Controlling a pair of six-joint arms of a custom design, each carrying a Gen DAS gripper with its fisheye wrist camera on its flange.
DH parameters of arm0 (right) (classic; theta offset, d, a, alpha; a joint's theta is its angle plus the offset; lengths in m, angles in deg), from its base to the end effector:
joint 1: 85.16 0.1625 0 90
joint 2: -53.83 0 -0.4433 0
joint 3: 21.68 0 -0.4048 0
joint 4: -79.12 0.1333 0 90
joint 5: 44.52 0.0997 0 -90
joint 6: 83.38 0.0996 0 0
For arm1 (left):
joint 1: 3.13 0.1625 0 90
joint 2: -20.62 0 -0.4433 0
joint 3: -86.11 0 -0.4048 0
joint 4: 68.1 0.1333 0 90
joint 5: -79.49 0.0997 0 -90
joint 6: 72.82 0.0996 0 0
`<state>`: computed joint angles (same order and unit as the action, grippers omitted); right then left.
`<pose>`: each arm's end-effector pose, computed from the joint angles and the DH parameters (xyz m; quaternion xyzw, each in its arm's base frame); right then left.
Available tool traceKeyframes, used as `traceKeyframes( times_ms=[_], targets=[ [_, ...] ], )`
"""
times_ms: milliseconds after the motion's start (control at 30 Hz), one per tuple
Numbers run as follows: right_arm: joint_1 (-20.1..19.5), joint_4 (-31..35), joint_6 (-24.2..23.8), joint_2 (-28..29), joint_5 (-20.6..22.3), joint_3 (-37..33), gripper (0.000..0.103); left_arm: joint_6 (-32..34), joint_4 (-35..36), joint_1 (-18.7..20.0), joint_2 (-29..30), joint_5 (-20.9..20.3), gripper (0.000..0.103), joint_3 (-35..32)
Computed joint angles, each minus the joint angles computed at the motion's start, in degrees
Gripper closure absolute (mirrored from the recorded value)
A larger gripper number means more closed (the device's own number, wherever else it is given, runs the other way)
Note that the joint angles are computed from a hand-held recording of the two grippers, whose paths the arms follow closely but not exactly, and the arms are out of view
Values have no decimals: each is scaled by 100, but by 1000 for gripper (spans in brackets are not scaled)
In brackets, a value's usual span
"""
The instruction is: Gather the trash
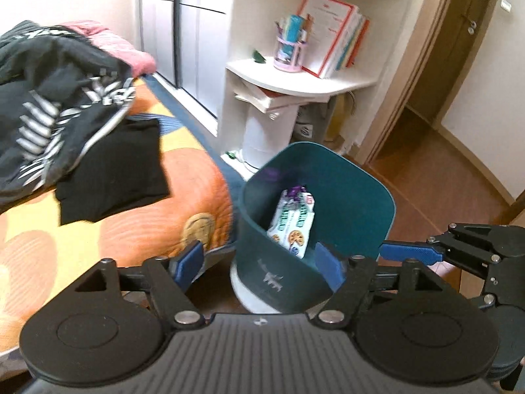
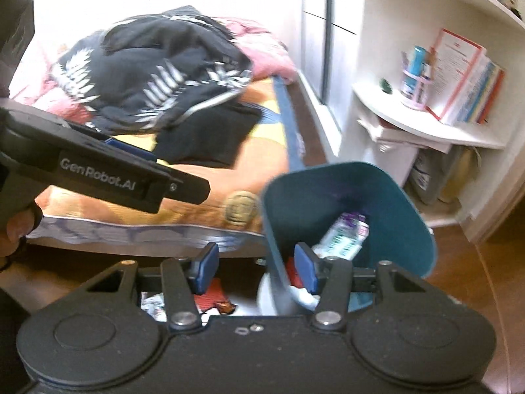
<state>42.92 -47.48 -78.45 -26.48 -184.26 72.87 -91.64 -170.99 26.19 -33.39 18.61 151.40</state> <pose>0.4051 -0.4241 0.4783 0.1757 -0.8763 0.3149 0.3194 -0.5733 -0.5304 0.3578 0.3424 0.9052 -0.1712 0.1846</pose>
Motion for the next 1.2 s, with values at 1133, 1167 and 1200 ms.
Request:
traceKeyframes(
  times_ms=[1133,1167,1200],
  targets=[
    [-1435,-203,1455,1680,1181,487,52,-956,727,1826,-1613,466,17,2576],
    [-1515,-212,1488,1741,1192,490,52,-920,738,1930,-1565,423,17,2611],
    [-1605,-237,1518,1808,1202,500,52,-893,759,2025,-1508,397,17,2633]
  ],
)
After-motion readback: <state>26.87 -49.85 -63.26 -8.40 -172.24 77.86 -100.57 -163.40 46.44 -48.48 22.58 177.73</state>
